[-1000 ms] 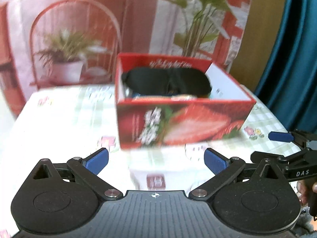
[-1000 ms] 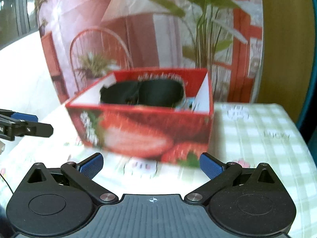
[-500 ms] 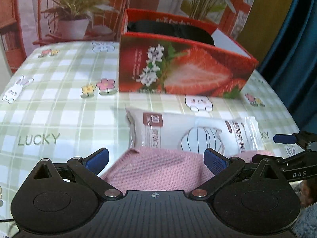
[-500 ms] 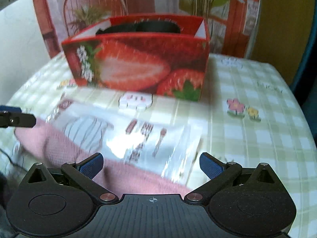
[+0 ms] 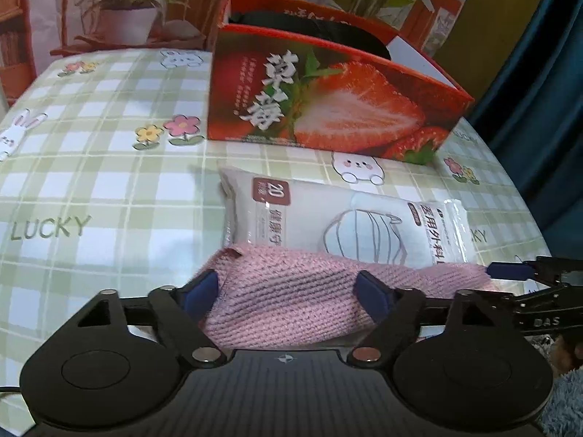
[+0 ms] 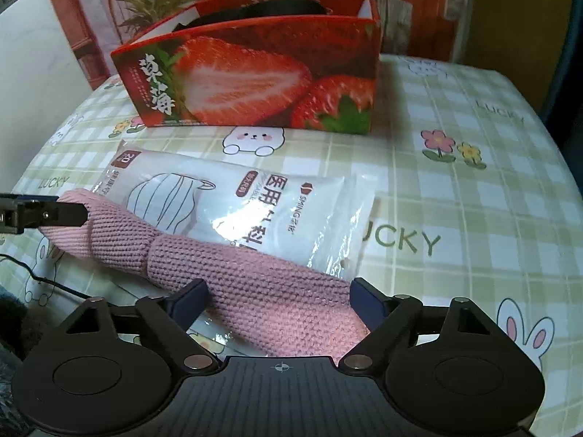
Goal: Organize soft objects
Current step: 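Close both grippers on the pink cloth at two points, then lift the pink cloth with both grippers and carry it over the box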
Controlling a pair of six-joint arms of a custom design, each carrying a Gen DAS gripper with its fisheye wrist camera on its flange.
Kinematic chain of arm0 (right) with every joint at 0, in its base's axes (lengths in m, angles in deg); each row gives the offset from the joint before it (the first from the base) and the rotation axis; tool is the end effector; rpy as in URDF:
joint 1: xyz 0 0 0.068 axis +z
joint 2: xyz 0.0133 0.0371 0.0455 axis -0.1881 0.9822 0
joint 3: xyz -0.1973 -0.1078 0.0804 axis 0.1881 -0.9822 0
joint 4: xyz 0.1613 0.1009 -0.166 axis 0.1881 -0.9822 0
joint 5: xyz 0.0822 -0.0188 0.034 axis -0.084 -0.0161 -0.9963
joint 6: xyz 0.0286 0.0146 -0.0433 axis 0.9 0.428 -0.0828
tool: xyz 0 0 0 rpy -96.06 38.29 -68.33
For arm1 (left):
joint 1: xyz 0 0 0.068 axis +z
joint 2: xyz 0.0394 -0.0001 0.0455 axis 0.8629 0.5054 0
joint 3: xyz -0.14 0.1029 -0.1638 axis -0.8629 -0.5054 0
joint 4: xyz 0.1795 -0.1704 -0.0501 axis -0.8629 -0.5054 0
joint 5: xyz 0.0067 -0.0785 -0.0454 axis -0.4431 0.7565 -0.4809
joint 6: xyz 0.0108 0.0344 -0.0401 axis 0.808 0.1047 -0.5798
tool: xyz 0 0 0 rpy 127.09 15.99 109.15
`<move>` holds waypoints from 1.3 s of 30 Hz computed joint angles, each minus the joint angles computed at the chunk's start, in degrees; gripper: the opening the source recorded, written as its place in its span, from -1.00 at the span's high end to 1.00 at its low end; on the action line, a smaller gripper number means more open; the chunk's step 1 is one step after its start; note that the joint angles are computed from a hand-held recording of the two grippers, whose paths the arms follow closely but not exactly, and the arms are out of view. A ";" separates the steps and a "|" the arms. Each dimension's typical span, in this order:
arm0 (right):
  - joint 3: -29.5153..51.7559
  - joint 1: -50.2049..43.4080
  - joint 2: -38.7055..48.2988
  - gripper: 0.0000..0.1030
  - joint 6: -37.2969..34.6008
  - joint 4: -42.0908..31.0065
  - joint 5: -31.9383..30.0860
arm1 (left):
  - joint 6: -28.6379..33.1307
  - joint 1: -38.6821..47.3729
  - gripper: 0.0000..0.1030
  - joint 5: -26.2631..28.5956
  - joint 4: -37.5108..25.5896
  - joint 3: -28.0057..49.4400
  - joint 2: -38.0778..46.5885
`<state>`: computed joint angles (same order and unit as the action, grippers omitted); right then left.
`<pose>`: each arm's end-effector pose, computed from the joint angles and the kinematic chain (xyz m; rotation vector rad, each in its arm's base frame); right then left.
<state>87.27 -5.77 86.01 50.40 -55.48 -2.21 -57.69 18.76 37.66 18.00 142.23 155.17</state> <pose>0.3196 0.0387 0.0778 -0.2729 2.5709 0.3970 0.2896 -0.2417 0.1366 -0.0832 2.5559 -0.3258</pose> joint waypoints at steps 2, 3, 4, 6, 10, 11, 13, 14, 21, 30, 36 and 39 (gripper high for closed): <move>0.97 0.06 1.33 -0.49 -0.05 -0.81 -0.03 | 0.13 0.18 -0.49 1.26 0.81 -0.17 0.61; 1.45 0.18 2.12 -0.47 0.03 -1.12 0.12 | 0.22 0.16 -0.49 1.27 0.97 -0.27 0.76; 1.85 0.25 2.78 -0.47 0.10 -1.30 0.08 | 0.19 0.22 -0.49 1.49 1.42 -0.54 0.81; 2.18 0.26 3.51 -0.45 0.08 -1.08 -0.02 | 0.04 0.55 -0.49 2.16 2.44 -1.15 0.85; 2.38 0.34 3.95 -0.33 -0.30 -0.62 0.10 | 0.00 0.62 -0.49 2.53 2.56 -0.98 1.32; 2.36 0.50 3.84 -0.28 -0.47 -0.61 0.39 | 0.09 0.61 -0.49 2.47 2.69 -1.00 1.40; 2.16 0.69 3.39 -0.16 -0.74 -0.51 0.85 | 0.10 0.70 -0.42 2.27 3.05 -1.45 1.07; 1.86 0.88 2.88 -0.01 -0.92 -0.25 1.25 | -0.03 0.67 -0.24 1.92 3.46 -1.95 0.62; 1.24 0.91 0.65 0.51 -2.30 1.86 1.60 | -0.39 0.52 0.42 0.48 7.55 -5.50 -2.42; 0.57 1.67 -0.90 0.67 -3.69 6.47 -2.60 | 1.56 -1.12 0.66 -4.21 13.30 -9.03 -5.87; -0.29 1.35 -2.13 0.69 -2.73 12.96 -4.54 | 0.39 -1.26 0.66 -7.74 16.17 -11.78 -9.03; 0.13 1.07 -2.11 0.69 -3.09 14.61 -5.14 | 1.95 -0.76 0.66 -7.03 16.98 -12.10 -9.91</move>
<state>87.40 -4.70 83.90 47.31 -40.86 -7.35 -55.74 17.99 30.63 34.97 130.13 145.26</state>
